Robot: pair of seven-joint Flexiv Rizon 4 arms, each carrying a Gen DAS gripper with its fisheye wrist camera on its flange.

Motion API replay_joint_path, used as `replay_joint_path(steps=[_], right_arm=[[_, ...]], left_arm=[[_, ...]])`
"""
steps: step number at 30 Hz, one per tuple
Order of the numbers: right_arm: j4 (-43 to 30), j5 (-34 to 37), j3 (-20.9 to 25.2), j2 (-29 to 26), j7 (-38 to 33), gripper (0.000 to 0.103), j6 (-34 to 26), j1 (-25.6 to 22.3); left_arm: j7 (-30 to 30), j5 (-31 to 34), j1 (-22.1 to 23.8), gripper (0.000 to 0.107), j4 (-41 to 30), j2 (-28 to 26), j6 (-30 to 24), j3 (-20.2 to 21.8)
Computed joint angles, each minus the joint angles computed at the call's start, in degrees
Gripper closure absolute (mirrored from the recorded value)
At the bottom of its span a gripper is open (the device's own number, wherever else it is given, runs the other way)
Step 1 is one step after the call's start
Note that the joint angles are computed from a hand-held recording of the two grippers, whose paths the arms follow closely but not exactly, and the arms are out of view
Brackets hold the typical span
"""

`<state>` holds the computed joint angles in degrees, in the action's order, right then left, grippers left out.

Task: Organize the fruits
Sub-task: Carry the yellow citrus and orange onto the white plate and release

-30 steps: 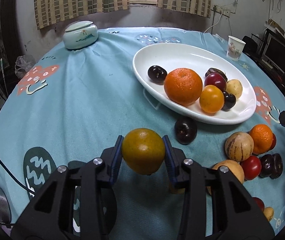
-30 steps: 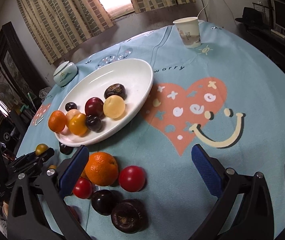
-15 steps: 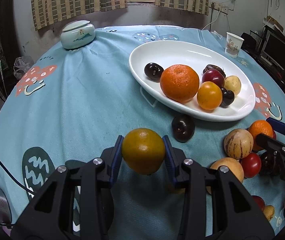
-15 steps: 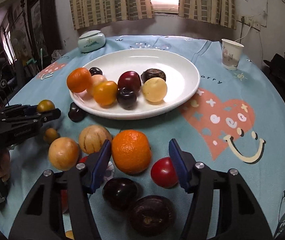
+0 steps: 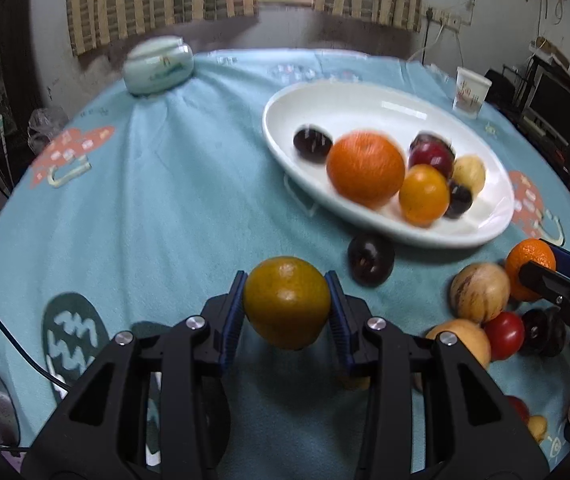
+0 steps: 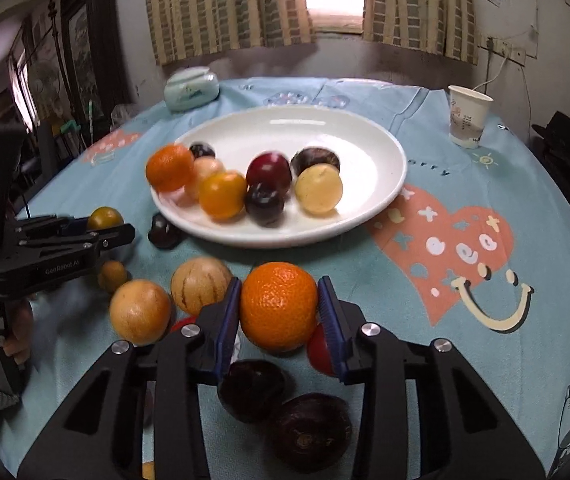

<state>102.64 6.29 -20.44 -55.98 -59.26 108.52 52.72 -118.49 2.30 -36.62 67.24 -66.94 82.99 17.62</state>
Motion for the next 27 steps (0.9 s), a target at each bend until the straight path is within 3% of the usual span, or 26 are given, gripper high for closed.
replay_joint_path(steps=[3, 5, 9, 12, 14, 19, 23, 27], right_arm=[[0.9, 2.9, 0.6, 1.0, 0.2, 0.064, 4.8, -0.8], [0.6, 5.0, 0.5, 1.8, -0.3, 0.064, 6.7, -1.3], [-1.8, 8.1, -3.2, 3.3, -2.6, 0.064, 5.8, 0.0], [-6.1, 7.9, -5.6, 3.0, -3.0, 0.064, 2.8, -0.5], [-9.2, 7.8, -7.1, 1.6, -1.8, 0.064, 1.0, -0.8], [-16.7, 3.6, -5.3, -2.3, 2.5, 0.064, -2.5, -5.6], [-19.9, -1.5, -3.2, -4.2, 4.6, 0.064, -4.7, -8.7], [-21.0, -5.6, 0.0, -4.9, 6.1, 0.064, -5.9, -11.5]], left_arm=[[-5.0, -0.3, -3.4, 0.068, 1.2, 0.9, 4.0, 5.9], [-4.8, -0.9, -3.6, 0.068, -0.1, 1.6, 4.1, 6.5], [-10.1, -0.5, -8.0, 0.068, -8.3, -0.8, -0.7, 17.2], [-12.1, 0.4, -7.1, 0.068, -16.8, -3.8, -5.0, 19.3], [-12.9, 0.7, -5.7, 0.068, -22.5, -6.2, -8.3, 19.3], [-11.1, 0.9, -0.3, 0.068, -38.2, -13.6, -17.3, 15.7], [-10.1, 0.7, 2.9, 0.068, -47.2, -18.3, -22.8, 14.4], [-9.0, 3.0, 4.9, 0.068, -53.0, -21.0, -27.1, 10.4]])
